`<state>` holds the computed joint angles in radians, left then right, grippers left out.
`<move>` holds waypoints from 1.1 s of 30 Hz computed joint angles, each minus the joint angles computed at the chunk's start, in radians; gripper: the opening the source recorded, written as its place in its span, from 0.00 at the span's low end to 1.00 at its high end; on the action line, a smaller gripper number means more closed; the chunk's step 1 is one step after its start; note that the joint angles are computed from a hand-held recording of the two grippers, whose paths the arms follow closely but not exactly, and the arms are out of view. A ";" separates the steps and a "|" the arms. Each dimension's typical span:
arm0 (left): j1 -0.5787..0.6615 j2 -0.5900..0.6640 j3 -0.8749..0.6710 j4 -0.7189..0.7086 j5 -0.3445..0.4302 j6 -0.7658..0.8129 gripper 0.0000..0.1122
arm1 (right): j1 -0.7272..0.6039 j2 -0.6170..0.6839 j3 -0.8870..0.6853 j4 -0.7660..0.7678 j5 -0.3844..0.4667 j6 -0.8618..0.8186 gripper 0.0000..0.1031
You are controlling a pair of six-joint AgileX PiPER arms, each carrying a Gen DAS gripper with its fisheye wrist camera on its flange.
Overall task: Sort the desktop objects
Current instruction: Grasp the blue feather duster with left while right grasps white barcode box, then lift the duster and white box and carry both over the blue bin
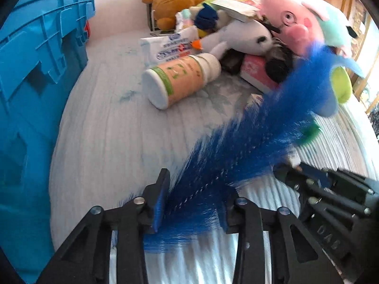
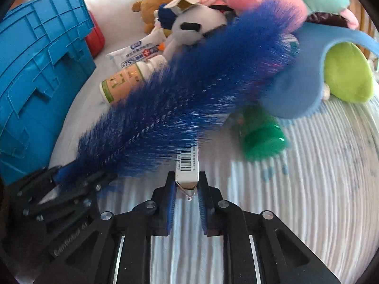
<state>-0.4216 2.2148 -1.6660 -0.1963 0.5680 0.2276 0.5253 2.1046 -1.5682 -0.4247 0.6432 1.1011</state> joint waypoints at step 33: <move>-0.268 -0.668 0.432 0.627 -0.033 -0.896 0.13 | 0.187 -0.696 0.381 -0.246 0.103 -0.031 0.17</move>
<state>-0.6894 1.5471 -1.2336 0.4306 0.5355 -0.6688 0.7120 1.4082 -1.1868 -0.6707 0.7463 1.0703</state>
